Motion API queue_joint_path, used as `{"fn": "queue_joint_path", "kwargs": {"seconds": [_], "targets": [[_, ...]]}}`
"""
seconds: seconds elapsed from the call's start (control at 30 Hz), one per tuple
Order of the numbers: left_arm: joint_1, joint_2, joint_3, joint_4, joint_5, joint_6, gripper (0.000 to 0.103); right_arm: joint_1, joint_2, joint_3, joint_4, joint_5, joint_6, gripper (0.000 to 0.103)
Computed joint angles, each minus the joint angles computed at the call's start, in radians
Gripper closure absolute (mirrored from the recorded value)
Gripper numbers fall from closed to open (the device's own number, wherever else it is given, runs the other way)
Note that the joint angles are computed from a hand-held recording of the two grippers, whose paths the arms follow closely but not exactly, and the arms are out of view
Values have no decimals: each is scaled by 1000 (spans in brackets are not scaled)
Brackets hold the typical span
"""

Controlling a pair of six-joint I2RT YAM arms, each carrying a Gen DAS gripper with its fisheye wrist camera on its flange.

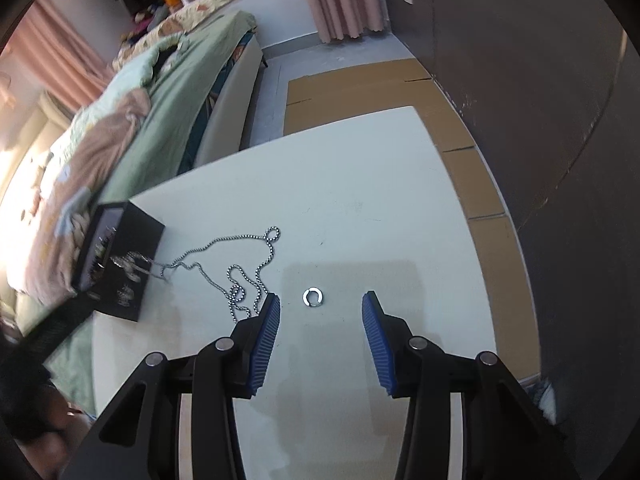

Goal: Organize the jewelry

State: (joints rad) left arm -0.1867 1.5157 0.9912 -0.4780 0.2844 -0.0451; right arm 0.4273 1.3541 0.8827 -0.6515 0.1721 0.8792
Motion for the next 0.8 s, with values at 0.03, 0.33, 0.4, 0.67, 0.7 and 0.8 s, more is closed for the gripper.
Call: {"fn": "queue_joint_path", "kwargs": {"seconds": [0.03, 0.33, 0.4, 0.67, 0.7, 0.8], "targets": [[4, -3, 13, -14, 10, 9, 88, 0, 7, 0, 6, -5, -5, 66], [29, -31, 140, -121, 61, 87, 89, 41, 130, 76, -28, 49, -15, 76], [32, -37, 168, -141, 68, 103, 89, 52, 167, 105, -53, 74, -21, 80], [44, -43, 257, -194, 72, 141, 89, 88, 260, 168, -89, 138, -33, 84], [46, -43, 267, -201, 72, 144, 89, 91, 264, 170, -89, 144, -32, 84], [50, -51, 292, -223, 71, 153, 89, 95, 265, 163, -69, 153, -34, 90]]}}
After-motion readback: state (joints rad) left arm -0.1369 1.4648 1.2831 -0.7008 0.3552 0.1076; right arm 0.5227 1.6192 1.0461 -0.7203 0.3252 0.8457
